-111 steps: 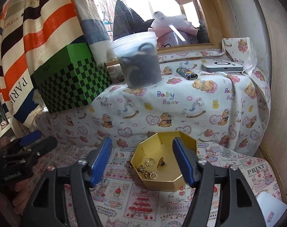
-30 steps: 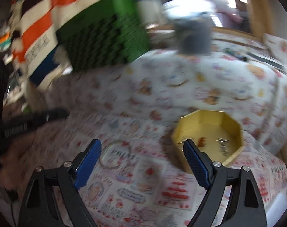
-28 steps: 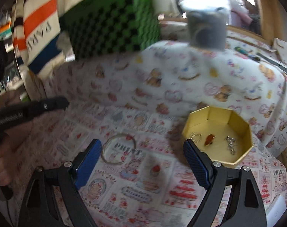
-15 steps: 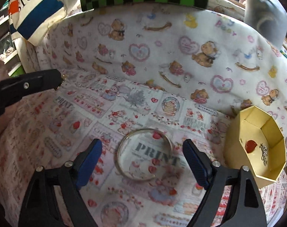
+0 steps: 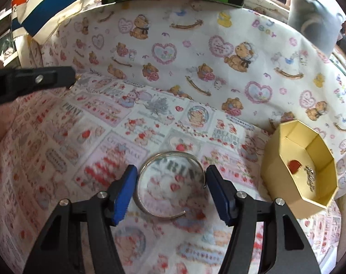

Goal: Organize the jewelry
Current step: 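Grasp the silver bangle with the right gripper and lift it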

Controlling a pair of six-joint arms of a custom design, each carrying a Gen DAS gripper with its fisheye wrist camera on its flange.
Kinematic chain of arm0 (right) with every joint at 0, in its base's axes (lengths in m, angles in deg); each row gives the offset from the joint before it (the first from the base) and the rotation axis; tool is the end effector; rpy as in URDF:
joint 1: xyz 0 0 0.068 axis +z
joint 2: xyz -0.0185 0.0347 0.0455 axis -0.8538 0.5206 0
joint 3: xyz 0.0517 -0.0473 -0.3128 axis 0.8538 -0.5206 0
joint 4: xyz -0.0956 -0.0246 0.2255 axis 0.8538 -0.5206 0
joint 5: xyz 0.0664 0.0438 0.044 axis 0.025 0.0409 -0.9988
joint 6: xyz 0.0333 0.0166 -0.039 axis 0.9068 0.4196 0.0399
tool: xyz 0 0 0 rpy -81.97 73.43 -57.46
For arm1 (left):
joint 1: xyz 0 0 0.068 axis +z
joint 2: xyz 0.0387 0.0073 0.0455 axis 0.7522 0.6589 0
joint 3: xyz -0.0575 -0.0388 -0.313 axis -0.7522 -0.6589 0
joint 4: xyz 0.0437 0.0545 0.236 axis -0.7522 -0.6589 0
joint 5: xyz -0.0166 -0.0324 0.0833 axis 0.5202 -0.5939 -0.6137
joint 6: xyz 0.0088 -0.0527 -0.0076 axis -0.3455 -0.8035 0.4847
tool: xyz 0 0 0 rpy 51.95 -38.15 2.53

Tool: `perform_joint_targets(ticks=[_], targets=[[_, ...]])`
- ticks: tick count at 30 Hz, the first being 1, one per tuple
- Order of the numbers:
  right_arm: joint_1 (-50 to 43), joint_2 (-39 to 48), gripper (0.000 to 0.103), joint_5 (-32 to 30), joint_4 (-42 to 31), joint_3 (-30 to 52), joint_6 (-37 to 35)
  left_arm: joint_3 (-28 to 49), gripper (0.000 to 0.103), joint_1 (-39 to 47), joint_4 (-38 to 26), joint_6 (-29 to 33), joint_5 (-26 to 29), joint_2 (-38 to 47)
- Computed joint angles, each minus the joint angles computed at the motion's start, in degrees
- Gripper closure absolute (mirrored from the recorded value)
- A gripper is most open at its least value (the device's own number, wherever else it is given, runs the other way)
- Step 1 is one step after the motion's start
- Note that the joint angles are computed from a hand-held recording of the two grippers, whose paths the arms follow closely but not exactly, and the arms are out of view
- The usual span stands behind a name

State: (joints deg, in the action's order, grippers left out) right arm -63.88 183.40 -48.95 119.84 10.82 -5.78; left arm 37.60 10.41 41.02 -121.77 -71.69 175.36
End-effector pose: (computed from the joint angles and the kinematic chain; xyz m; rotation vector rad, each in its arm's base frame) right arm 0.2209 -0.0109 0.1275 -0.5006 2.3521 0.0914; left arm 0.2016 -0.1443 0.1841 -0.0435 2.3044 -0.2327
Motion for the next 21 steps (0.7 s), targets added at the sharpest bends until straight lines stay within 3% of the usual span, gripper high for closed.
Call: perform_joint_targets(ticks=[5,11,21], targets=[[-4.56,-3.08,0.042,-4.00,-0.46,-2.74,-3.47,-0.61,0.096,0.99,0.54,0.03,0.24,-0.82],[-14.32,-6.76,0.042,-13.98,-5.94,-2.06,-7.10,-0.19,0.096,0.56,0.28,0.14,-1.24,0.30],[-34.61,-10.37,0.042,-38.10,-26.12,8.73,-12.30,0.79,0.096,-2.80,-0.10,0.76,-5.37,1.12]])
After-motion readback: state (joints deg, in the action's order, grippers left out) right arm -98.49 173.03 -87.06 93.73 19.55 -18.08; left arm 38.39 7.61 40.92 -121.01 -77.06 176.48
